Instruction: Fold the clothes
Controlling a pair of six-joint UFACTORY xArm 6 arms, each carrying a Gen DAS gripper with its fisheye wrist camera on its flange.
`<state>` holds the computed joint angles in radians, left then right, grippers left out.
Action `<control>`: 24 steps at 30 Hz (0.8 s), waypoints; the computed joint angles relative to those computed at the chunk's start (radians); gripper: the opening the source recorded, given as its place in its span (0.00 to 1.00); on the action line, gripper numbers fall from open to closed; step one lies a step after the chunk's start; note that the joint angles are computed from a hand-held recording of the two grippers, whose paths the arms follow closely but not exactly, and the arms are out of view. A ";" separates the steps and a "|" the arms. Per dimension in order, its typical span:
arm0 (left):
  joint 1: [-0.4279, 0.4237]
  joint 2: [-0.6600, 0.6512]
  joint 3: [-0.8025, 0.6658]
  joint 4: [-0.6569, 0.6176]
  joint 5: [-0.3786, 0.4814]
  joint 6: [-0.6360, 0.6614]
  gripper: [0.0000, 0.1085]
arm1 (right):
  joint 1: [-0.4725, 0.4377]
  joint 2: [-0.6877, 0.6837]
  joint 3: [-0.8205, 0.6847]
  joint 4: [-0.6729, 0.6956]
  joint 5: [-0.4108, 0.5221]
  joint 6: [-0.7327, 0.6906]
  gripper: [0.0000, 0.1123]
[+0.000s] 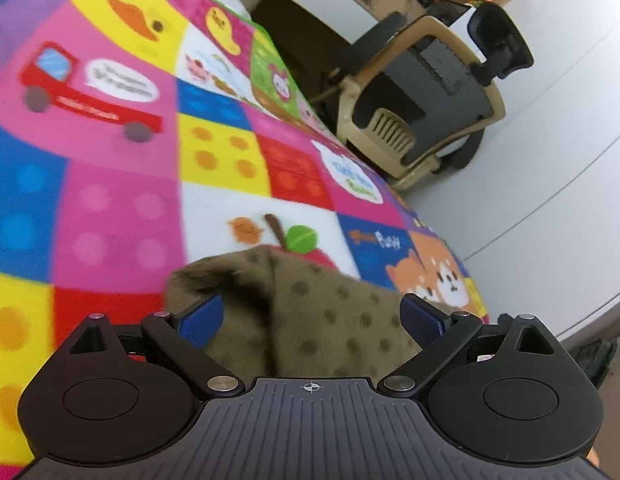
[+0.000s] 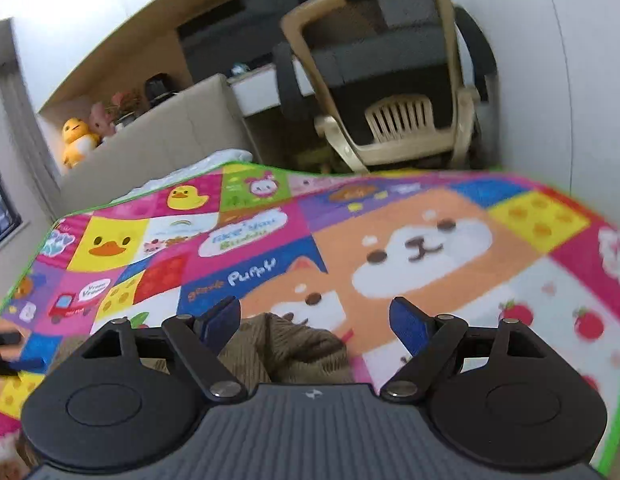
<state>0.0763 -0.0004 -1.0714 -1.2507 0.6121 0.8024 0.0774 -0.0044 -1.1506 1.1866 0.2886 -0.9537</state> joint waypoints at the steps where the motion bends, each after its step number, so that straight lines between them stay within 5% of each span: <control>1: 0.002 -0.021 0.015 -0.038 0.006 0.046 0.90 | 0.013 -0.007 0.002 0.025 -0.004 -0.037 0.73; 6: -0.055 -0.024 -0.013 -0.242 0.085 0.259 0.91 | 0.082 -0.017 0.010 0.029 0.106 -0.138 0.70; 9: -0.124 0.057 -0.063 -0.159 0.035 0.178 0.91 | 0.130 0.031 0.032 -0.191 0.081 -0.008 0.70; 11: -0.152 0.111 -0.074 -0.062 -0.014 0.104 0.91 | 0.156 0.014 0.074 -0.184 0.021 -0.080 0.71; 14: -0.164 0.091 -0.025 -0.103 -0.052 0.223 0.91 | 0.162 -0.043 0.129 -0.284 -0.017 -0.008 0.71; 20: -0.275 -0.085 0.143 -0.091 -0.299 0.330 0.91 | 0.206 -0.200 0.333 -0.419 -0.164 -0.036 0.71; 24: -0.367 -0.111 0.245 0.140 -0.486 0.183 0.91 | 0.193 -0.233 0.387 -0.561 -0.162 0.101 0.73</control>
